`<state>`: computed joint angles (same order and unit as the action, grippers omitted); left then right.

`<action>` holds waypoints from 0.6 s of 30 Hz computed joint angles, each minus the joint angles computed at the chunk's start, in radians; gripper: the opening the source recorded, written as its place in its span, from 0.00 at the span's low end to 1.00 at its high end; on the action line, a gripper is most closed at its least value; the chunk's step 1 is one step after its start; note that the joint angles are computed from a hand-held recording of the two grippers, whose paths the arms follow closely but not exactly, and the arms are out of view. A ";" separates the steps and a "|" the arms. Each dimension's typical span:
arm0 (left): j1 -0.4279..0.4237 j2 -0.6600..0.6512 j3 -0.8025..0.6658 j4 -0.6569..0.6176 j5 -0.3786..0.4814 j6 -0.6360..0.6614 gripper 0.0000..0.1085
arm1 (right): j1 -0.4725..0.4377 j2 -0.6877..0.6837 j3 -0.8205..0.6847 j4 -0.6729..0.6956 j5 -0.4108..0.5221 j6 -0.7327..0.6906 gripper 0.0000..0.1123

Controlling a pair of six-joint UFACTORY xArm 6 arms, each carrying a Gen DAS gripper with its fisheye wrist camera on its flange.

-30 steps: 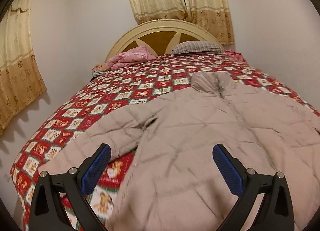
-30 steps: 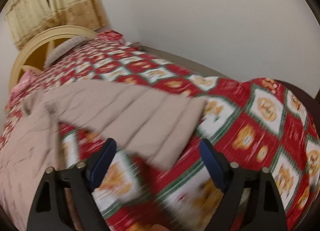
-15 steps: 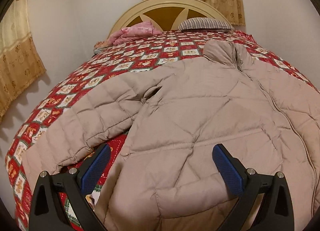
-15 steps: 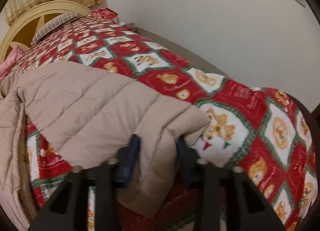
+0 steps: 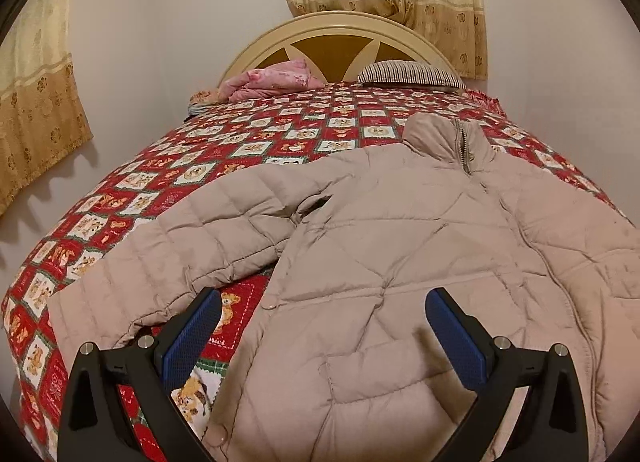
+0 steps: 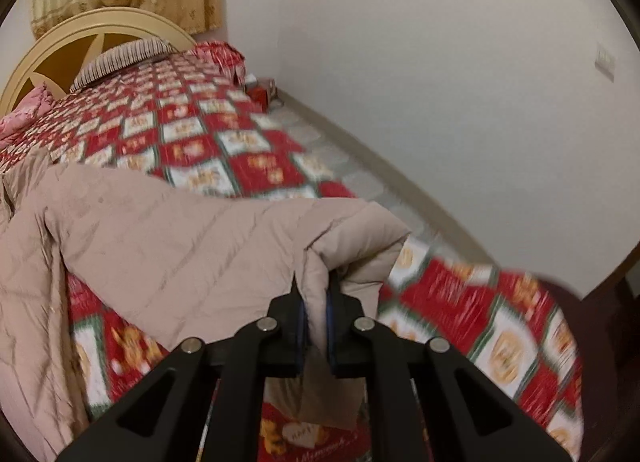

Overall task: Fold large clothes
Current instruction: 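Lift the sleeve with the right gripper and fold it across the jacket body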

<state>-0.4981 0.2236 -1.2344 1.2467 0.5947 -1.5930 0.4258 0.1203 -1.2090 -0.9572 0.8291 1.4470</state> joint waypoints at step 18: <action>-0.003 -0.054 0.067 0.032 -0.047 -0.082 0.94 | 0.165 0.347 -0.652 -0.193 0.150 -0.305 0.08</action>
